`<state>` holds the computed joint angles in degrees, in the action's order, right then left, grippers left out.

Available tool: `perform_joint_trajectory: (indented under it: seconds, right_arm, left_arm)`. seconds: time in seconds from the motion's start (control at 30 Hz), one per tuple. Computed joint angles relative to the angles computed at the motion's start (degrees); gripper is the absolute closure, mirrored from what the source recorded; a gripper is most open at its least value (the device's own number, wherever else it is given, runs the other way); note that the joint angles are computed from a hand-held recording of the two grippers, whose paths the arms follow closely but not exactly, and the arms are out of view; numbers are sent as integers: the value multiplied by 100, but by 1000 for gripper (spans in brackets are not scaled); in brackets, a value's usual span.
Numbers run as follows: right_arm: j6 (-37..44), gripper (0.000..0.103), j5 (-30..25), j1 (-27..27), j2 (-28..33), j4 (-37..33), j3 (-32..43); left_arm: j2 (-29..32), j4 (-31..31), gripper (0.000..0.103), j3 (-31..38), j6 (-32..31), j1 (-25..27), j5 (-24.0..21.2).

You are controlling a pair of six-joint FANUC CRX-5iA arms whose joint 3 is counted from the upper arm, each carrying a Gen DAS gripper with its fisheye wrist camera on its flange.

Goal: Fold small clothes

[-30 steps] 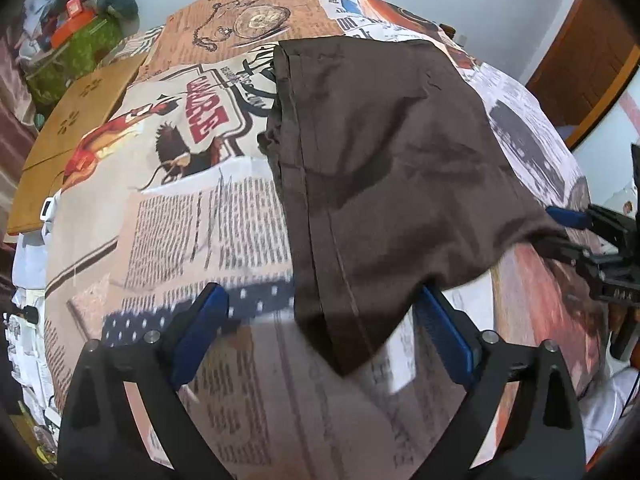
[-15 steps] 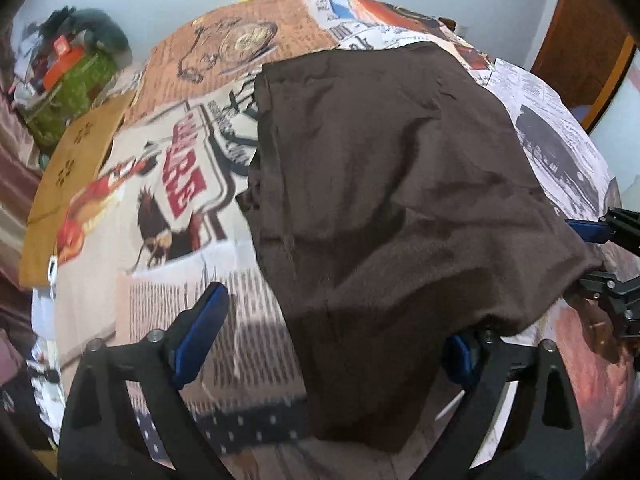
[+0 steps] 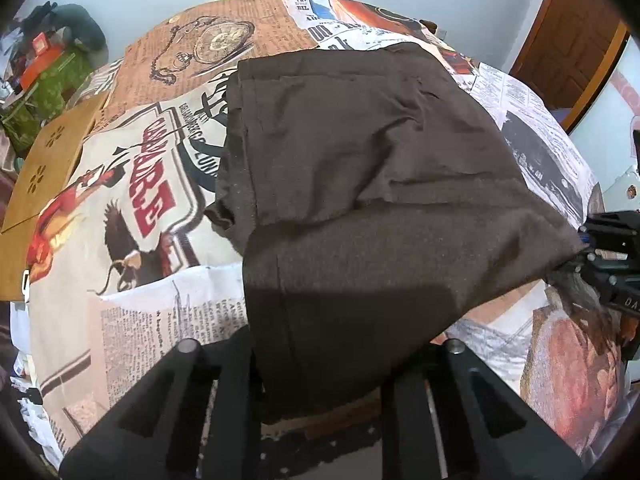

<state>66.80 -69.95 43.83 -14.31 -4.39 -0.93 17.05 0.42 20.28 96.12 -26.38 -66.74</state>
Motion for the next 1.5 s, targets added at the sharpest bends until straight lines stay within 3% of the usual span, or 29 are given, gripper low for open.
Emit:
perform_joint_trajectory:
  seconds: [0.27, 0.5, 0.83, 1.07, 1.2, 1.27, 1.3, 1.33, 1.37, 1.5]
  right_arm:
    - [68, 93, 92, 80, -97, 181, 194]
    - [128, 93, 187, -37, 86, 338, 552]
    - [590, 93, 246, -620, 733, 160, 1273]
    - [968, 93, -14, -1097, 1411, -208, 1860]
    - [1089, 91, -356, -1366, 1892, -390, 2252]
    - [1105, 90, -449, -1495, 2042, -527, 2412]
    - [1119, 90, -519, -1590, 2141, -643, 2533]
    - [1091, 86, -562, -1653, 2220, -694, 2631]
    - [1031, 80, -602, -1704, 2293, -705, 2719]
    - [808, 55, -419, -1783, 2268, -589, 2702]
  left_arm:
    - [-205, 128, 91, 84, -76, 115, 49]
    - [153, 24, 91, 873, -209, 132, -188]
    - [1149, 599, 91, 2164, -347, 433, -690]
    - [2357, 975, 90, 3595, -436, 628, -1616]
    - [3028, 938, 78, 4553, -486, 645, -2133]
    - [3345, 989, 65, 5053, -424, 680, -2337]
    - [3500, 962, 52, 5337, -360, 691, -2416]
    - [3643, 888, 36, 5635, -300, 686, -2526]
    - [3706, 741, 32, 5815, -226, 675, -2525]
    - [3579, 718, 31, 5681, -95, 767, -2199]
